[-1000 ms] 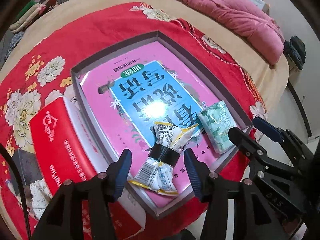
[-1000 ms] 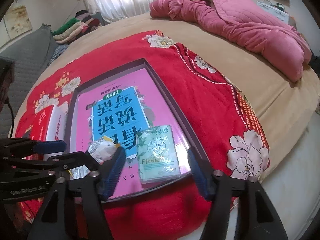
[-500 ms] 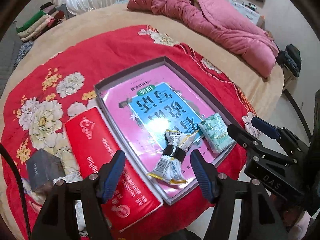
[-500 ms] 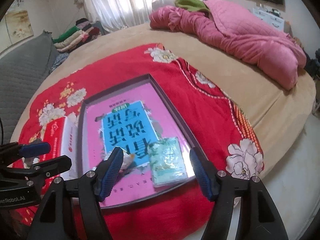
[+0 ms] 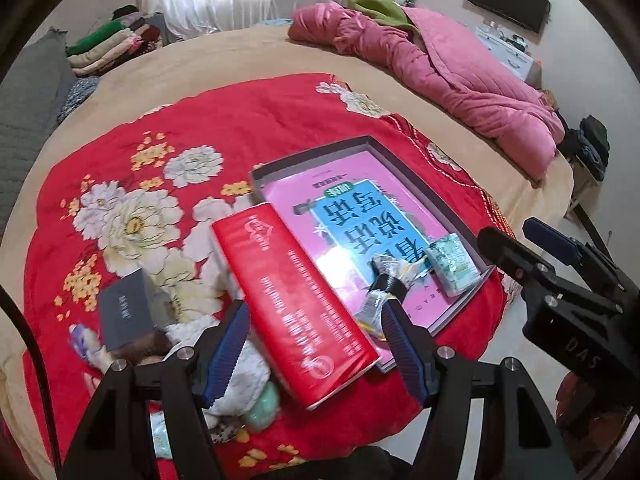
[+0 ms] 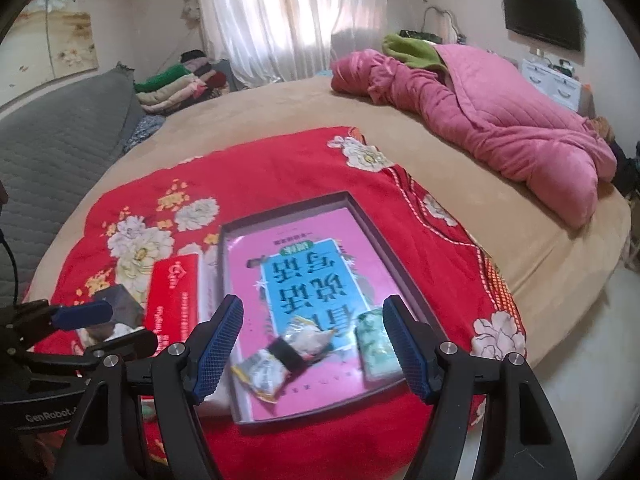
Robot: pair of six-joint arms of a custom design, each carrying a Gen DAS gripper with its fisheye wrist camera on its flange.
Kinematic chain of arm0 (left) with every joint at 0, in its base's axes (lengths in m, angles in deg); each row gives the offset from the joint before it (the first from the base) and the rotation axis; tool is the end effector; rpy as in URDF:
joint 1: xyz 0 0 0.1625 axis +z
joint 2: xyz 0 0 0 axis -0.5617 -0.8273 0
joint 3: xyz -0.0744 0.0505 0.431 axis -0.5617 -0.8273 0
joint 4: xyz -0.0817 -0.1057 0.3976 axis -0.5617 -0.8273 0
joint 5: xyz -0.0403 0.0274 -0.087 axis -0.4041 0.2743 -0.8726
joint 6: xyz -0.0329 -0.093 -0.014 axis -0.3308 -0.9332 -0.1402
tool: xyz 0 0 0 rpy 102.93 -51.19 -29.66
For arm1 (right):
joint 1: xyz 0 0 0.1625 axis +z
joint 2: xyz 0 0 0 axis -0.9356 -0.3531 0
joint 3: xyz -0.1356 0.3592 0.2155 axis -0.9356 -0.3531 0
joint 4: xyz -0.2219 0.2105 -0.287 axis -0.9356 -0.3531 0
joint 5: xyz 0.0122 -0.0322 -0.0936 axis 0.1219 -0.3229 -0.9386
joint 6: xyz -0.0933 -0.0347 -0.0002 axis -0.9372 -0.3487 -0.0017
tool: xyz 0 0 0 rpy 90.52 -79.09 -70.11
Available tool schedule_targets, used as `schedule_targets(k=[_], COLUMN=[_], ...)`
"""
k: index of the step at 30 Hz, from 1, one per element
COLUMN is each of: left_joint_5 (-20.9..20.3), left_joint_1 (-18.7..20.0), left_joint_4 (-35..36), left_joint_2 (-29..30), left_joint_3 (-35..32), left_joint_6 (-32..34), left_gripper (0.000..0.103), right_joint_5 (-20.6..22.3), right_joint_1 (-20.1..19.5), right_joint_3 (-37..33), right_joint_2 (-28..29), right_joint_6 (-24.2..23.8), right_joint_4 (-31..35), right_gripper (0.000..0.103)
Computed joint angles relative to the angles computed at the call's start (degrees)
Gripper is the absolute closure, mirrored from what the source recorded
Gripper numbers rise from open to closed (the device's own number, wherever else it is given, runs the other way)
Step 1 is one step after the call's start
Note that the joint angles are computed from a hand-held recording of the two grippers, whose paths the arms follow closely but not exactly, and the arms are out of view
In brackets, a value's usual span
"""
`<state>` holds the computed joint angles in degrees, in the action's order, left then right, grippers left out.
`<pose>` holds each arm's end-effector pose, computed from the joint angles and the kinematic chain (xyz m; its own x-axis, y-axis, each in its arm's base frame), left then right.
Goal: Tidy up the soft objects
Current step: 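Move both tools back over the pile of items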
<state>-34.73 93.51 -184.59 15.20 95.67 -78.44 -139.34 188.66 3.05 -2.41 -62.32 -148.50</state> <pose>-0.1803 -0.6872 0.3520 -0.7289 0.3026 -0.6141 0.5184 0.8298 -0.2065 0.4257 -0.6388 0.1132 -0.7729 0.0400 0.6332 -0.4346 0.6938 -0.5743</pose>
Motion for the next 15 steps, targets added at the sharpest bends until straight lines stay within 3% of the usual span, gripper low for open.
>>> schedule_targets(k=[15], left_joint_5=[2.69], left_joint_1=[0.70], left_joint_4=[-1.11], left_joint_2=[-6.12], left_joint_3=[3.31], left_joint_6=[-0.79], left_gripper=[0.033], right_joint_5=[1.08], right_joint_1=[3.97], right_joint_3=[-4.70], right_joint_2=[3.70], right_joint_6=[-0.11], right_joint_4=[4.84], right_gripper=[0.028])
